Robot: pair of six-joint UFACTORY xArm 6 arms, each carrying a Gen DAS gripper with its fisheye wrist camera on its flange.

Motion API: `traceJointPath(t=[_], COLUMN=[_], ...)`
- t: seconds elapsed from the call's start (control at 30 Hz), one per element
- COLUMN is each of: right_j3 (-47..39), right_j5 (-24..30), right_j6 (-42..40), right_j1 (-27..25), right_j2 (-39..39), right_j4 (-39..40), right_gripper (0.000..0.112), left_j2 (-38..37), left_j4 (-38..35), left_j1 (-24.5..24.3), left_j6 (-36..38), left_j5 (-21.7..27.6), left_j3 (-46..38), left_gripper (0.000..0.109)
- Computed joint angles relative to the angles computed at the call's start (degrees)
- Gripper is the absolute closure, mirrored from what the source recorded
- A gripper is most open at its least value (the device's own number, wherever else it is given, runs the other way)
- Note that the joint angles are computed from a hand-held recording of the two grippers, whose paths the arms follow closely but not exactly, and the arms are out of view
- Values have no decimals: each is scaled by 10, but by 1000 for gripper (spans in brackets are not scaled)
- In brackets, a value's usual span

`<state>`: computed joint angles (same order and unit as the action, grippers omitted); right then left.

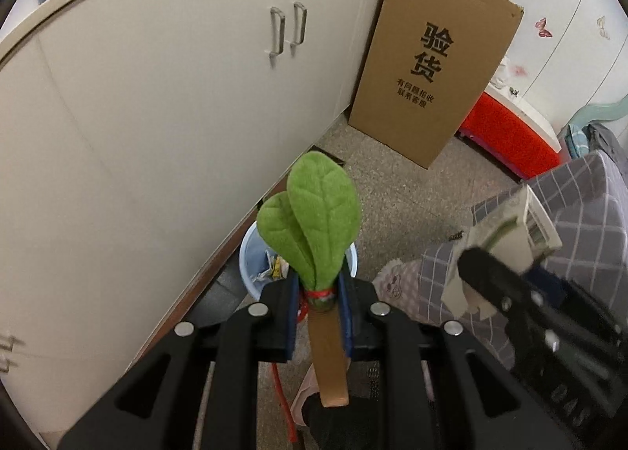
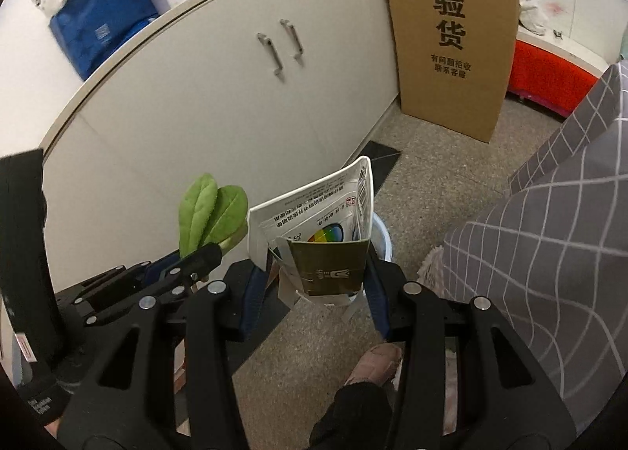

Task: Collect trash
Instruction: 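Carry leaf toy and carton to the wastebasket and open both tools over it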

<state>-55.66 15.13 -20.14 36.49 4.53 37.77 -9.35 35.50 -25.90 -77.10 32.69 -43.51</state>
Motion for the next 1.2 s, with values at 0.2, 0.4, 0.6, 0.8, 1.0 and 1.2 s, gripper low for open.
traceJointPath(t=[0.2, 0.4, 0.6, 0.8, 1.0, 1.2], right_j3=[-17, -35, -35, -36, -45, -79], right_j5=[-48, -34, -29, -22, -24, -34], right_j6=[0, 3, 14, 23, 22, -24], right_j1=[-5, -16, -15, -9, -4, 9], right_j2=[27, 48, 53, 50, 51, 70], right_j4=[20, 19, 8, -3, -7, 47], right_gripper=[68, 67, 67, 67, 67, 65], left_j2=[72, 80, 56, 22, -17, -62], left_j4=[-27, -31, -22, -16, 4, 4], left_j1=[60, 66, 67, 76, 85, 109], left_j6=[34, 26, 3, -14, -43, -53], left_j5=[-41, -60, -56, -53, -49, -40], left_j3=[-54, -39, -8, 23, 54, 92], left_gripper=[34, 34, 34, 34, 34, 34])
